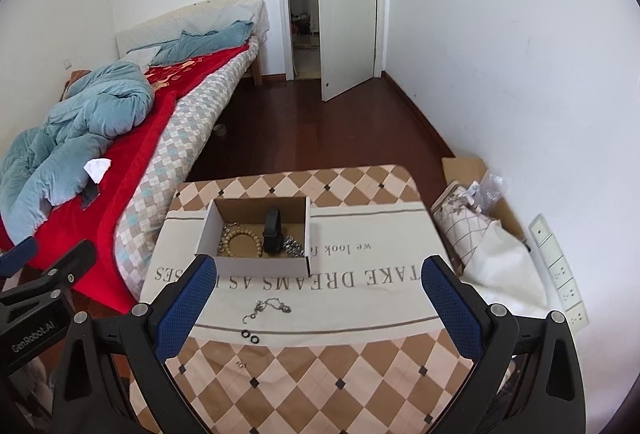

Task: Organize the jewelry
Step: 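Grasp the silver chain with charms with the right gripper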

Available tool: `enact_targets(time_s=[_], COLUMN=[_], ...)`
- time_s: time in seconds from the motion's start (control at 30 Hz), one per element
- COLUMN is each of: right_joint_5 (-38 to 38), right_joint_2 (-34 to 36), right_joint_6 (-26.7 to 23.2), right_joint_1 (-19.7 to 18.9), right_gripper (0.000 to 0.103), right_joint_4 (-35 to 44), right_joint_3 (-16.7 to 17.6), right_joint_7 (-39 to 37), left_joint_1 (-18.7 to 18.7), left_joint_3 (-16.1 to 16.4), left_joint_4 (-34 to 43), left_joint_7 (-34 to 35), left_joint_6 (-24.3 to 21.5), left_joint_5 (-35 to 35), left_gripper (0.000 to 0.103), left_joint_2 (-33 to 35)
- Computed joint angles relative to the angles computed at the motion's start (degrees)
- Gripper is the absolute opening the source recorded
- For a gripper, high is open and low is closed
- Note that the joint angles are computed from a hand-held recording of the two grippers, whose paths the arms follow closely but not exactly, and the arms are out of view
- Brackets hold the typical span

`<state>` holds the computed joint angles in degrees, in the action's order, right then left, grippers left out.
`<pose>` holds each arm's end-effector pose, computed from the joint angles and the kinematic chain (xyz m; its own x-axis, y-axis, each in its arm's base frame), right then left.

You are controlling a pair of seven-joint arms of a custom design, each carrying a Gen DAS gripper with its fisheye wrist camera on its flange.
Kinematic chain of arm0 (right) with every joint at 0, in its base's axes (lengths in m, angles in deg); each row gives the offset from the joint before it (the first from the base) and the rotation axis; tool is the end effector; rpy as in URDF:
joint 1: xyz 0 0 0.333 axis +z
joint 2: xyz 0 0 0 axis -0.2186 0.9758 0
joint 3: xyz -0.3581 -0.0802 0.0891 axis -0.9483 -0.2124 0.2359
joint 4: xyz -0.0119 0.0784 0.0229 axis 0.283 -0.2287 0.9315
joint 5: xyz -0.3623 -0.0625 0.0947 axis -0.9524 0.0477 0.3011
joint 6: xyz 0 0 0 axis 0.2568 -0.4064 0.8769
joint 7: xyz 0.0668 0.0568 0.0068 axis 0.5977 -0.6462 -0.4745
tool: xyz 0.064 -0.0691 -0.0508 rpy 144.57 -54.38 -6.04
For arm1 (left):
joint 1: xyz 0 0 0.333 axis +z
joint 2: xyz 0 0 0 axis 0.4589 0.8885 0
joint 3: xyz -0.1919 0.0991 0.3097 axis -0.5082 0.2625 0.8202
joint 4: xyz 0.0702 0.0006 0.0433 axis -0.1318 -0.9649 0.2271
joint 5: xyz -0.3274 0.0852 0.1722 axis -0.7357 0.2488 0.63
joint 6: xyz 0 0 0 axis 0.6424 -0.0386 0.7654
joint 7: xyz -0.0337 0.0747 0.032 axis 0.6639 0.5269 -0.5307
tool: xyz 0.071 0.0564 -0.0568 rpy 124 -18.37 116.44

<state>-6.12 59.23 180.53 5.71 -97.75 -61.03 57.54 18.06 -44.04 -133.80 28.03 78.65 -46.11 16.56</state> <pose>0.4068 0.2648 0.7381 0.1787 -0.9839 -0.0093 -0.6899 -0.1186 -0.7141 0.4054 -0.2436 0.6869 0.3581 -0.9333 -0.0258 -0.6463 -0.2278 -0.7283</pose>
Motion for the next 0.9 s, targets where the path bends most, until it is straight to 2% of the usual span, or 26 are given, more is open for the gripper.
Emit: enact_targets(time_s=[0.1, 0.17, 0.23, 0.27, 0.3, 0.5, 0.67, 0.73, 0.8, 0.83, 0.87, 0.9], right_joint_5=[2.4, 3.56, 7.05, 7.81, 9.11, 15.79, 14.59, 11.71, 9.62, 6.79, 6.02, 5.75], right_joint_2=[0.55, 1.57, 3.17, 4.04, 5.26, 13.49, 19.13, 20.8, 21.95, 21.9, 21.99, 21.84], right_joint_6=[0.28, 0.41, 1.04, 1.32, 1.75, 6.83, 11.16, 10.5, 9.19, 10.88, 10.62, 11.26], right_joint_1=[0.11, 0.1, 1.06, 1.23, 1.58, 3.09, 4.29, 5.1, 5.78, 6.25, 6.39, 6.4], right_gripper=[0.103, 0.103, 0.093, 0.082, 0.076, 0.071, 0.068, 0.06, 0.04, 0.033, 0.013, 0.012], right_joint_4=[-2.43, -3.93, -5.63, -6.17, -6.79, -8.42, -7.25, -5.99, -4.93, -5.59, -5.55, -5.94], right_joint_3=[-1.22, -1.77, -3.21, -3.4, -3.82, -4.99, -4.63, -4.57, -4.69, -5.0, -5.11, -5.22], right_joint_7=[0.11, 0.14, -2.24, -2.86, -4.13, -10.38, -11.8, -11.04, -10.6, -9.47, -9.35, -9.21], left_joint_1=[0.68, 0.45, 0.09, -0.07, -0.32, -1.0, -0.79, -0.66, -0.56, -0.53, -0.45, -0.47], left_joint_3=[-0.88, -0.31, 0.51, 0.89, 1.34, 4.22, 5.7, 6.1, 6.47, 6.67, 6.84, 6.91], left_joint_4=[-0.97, -2.26, -3.73, -4.41, -5.18, -7.83, -8.65, -8.72, -8.67, -8.68, -8.66, -8.55], left_joint_7=[-2.04, -2.91, -3.44, -3.68, -3.87, -3.06, -2.33, -1.91, -1.49, -1.27, -0.99, -0.68], left_joint_6=[-3.22, -4.64, -5.59, -6.25, -6.36, -6.22, -5.83, -5.55, -5.09, -4.68, -4.37, -4.13], left_joint_5=[1.72, 1.36, 0.68, 0.25, -0.01, -3.06, -3.58, -3.72, -4.14, -4.67, -4.88, -5.26], left_gripper=[0.103, 0.103, 0.103, 0.103, 0.103, 0.103, 0.103, 0.103, 0.103, 0.103, 0.103, 0.103], left_joint_2=[1.18, 2.15, 3.13, 3.89, 4.18, 7.73, 9.4, 9.89, 10.33, 10.61, 10.83, 11.1])
